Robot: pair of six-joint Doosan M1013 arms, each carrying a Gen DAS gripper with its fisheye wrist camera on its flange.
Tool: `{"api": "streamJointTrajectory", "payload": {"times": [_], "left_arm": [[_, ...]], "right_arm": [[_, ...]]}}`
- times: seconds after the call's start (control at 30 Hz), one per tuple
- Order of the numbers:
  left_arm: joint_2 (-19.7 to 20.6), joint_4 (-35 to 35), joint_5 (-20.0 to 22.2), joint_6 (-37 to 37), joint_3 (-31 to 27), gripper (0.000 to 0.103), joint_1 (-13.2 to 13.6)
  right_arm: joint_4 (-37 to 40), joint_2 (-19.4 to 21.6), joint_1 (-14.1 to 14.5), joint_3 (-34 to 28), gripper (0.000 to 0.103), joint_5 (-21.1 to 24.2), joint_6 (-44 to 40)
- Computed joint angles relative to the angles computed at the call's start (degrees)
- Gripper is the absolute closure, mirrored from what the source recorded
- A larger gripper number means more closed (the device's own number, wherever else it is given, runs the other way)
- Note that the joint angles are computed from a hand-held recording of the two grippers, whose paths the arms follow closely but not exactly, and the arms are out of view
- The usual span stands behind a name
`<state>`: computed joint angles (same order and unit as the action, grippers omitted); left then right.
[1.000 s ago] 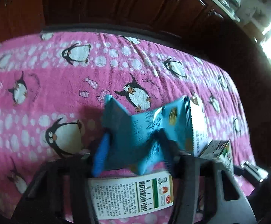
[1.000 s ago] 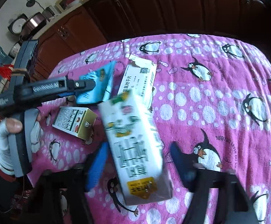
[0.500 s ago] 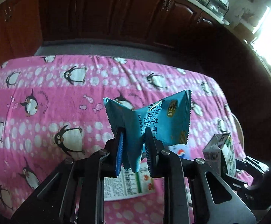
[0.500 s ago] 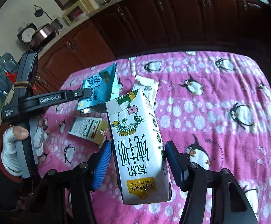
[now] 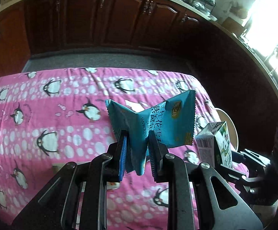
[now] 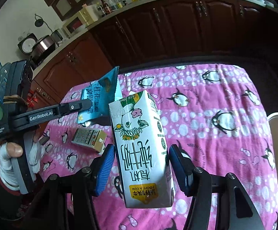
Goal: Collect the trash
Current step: 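Carry the blue bag and milk carton over the white bin and open both tools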
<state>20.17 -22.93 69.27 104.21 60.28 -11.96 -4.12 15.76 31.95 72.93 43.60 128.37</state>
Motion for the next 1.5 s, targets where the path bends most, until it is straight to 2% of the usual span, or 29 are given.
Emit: {"api": "streamJointTrajectory", "payload": {"times": [0.6, 1.13, 1.33, 1.5], "left_arm": [[0.4, -1.8, 1.1, 2.5, -1.5, 0.084, -6.0], [2.8, -2.3, 2.9, 3.8, -4.0, 0.084, -14.2], [4.5, -1.7, 3.7, 2.7, -4.8, 0.084, -17.1], [6.1, -0.7, 4.4, 2.0, -6.0, 0.084, -18.9]], "right_arm": [[-10.2, -8.5, -2.5, 10.1, 0.047, -2.8, 14.2], [-18.6, -17.0, -7.2, 21.0, 0.047, -1.7, 30.3], [-18.8, -18.8, -8.9, 24.5, 0.047, -0.7, 34.7], [-16.4, -19.5, -10.4, 26.4, 0.047, 0.3, 35.1]]}}
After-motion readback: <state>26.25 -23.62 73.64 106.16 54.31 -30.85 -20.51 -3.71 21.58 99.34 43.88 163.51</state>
